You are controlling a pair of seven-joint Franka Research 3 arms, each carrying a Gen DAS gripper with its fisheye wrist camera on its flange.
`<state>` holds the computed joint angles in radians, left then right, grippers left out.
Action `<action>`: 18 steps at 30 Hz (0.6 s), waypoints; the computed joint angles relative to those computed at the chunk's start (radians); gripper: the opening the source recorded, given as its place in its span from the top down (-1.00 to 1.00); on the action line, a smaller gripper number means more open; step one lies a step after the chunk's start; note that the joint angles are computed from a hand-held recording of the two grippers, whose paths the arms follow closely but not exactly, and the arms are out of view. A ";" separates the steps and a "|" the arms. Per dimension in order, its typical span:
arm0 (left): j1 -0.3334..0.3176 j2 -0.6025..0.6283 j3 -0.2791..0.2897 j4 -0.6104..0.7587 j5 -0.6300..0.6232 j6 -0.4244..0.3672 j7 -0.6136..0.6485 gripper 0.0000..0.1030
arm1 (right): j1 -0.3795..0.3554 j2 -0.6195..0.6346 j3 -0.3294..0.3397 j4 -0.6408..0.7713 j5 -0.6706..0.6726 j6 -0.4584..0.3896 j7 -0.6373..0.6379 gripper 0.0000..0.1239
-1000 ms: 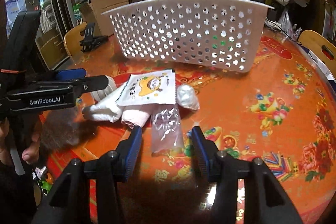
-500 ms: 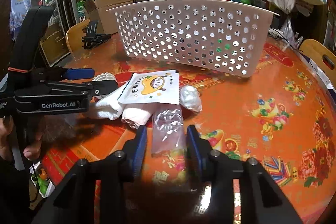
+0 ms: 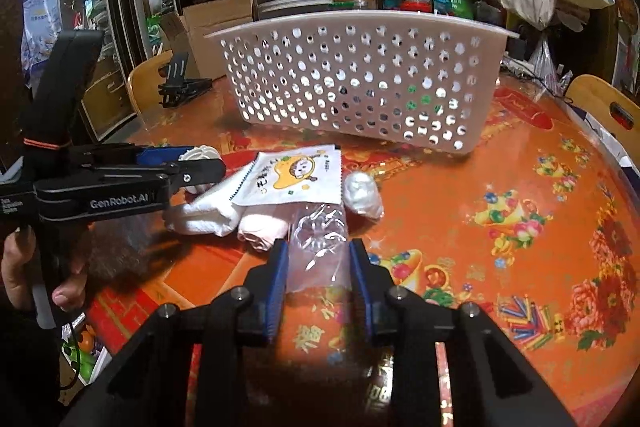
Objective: Organize soft objects
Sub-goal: 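Lift and carry the white piece and clear bag in both tools over the basket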
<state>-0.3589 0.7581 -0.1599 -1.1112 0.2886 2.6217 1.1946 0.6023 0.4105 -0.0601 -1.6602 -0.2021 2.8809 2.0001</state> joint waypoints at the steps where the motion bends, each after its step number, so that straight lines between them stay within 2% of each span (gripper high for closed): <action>1: 0.002 -0.005 -0.002 -0.008 -0.001 0.006 0.002 0.19 | 0.004 -0.005 -0.005 -0.004 -0.005 0.003 0.005 0.53; 10: 0.007 -0.038 0.002 -0.065 0.007 0.058 -0.020 0.19 | 0.046 -0.071 -0.067 -0.070 -0.116 0.044 0.129 0.53; 18: 0.008 -0.076 0.014 -0.131 0.033 0.119 -0.054 0.20 | 0.029 -0.107 -0.060 -0.105 -0.188 0.068 0.195 0.53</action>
<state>-0.3512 0.6821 -0.1459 -1.2426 0.3215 2.7406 1.1406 0.6310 0.3036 -0.1197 -1.7655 -0.3902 2.9489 2.1952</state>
